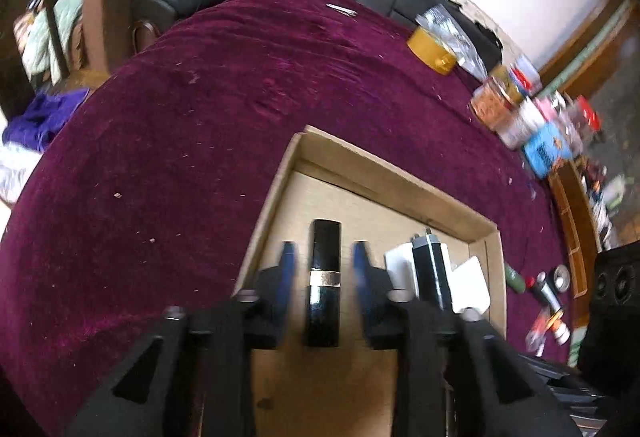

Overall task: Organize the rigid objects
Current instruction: 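Carry tube and marker into the cardboard tray and open both grippers, then move left tool toward the clear package with the red candle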

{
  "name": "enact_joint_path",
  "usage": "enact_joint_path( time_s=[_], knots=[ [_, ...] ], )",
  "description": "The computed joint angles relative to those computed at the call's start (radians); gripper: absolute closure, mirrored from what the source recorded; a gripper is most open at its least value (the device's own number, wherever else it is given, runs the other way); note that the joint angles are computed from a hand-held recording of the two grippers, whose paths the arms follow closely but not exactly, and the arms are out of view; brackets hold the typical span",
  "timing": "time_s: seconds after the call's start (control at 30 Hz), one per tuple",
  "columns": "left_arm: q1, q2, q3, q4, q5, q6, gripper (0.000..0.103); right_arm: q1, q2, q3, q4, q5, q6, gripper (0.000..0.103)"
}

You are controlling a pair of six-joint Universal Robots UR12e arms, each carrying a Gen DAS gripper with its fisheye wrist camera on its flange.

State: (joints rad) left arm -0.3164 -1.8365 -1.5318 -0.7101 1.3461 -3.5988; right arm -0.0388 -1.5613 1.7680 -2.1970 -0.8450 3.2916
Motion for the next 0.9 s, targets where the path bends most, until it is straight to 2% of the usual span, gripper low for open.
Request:
enact_joint_path(
  time_s=[0.07,0.1,0.2,0.3,0.33,0.37,0.4,0.43,0.6,0.7,0.77,0.8,0.83,0.87,0.9],
  knots=[
    [0.014,0.013,-0.019,0.016,-0.05,-0.027,0.07,0.01,0.009,-0.012,0.001,-0.019,0.0,0.089],
    [0.017,0.027,-0.032,0.029,-0.048,-0.034,0.068,0.015,0.015,-0.02,0.0,-0.031,0.002,0.089],
    [0.017,0.068,-0.075,0.096,-0.016,-0.039,0.059,0.031,0.022,-0.033,-0.012,-0.09,0.019,0.088],
    [0.02,0.119,-0.132,0.172,0.012,-0.059,0.042,0.049,0.024,-0.038,-0.047,-0.172,0.017,0.088],
    [0.019,0.128,-0.141,0.183,0.024,-0.063,0.038,0.056,0.022,-0.037,-0.068,-0.205,0.014,0.084],
    [0.018,0.138,-0.149,0.19,0.039,-0.068,0.037,0.064,0.019,-0.038,-0.08,-0.239,-0.002,0.08],
    [0.016,0.149,-0.159,0.193,0.055,-0.071,0.037,0.068,0.018,-0.041,-0.085,-0.252,-0.014,0.074],
    [0.015,0.156,-0.165,0.187,0.068,-0.072,0.037,0.067,0.015,-0.04,-0.088,-0.259,-0.018,0.071],
    [-0.015,0.178,-0.18,0.193,0.135,-0.056,0.037,0.023,-0.057,0.006,-0.18,-0.268,-0.021,0.072],
    [-0.054,0.191,-0.196,0.275,0.2,-0.024,0.037,-0.01,-0.13,0.053,-0.283,-0.344,-0.044,0.072],
    [-0.09,0.199,-0.208,0.361,0.263,0.012,0.037,-0.031,-0.194,0.105,-0.396,-0.447,-0.074,0.057],
    [-0.108,0.199,-0.212,0.405,0.289,0.031,0.036,-0.04,-0.228,0.139,-0.468,-0.52,-0.088,0.034],
    [-0.128,0.197,-0.213,0.452,0.311,0.052,0.027,-0.048,-0.248,0.162,-0.522,-0.572,-0.093,0.012],
    [-0.149,0.192,-0.214,0.502,0.331,0.07,0.02,-0.061,-0.277,0.206,-0.619,-0.665,-0.096,0.006],
    [-0.162,0.188,-0.214,0.532,0.342,0.079,0.005,-0.077,-0.292,0.244,-0.705,-0.724,-0.094,0.0]
  ],
)
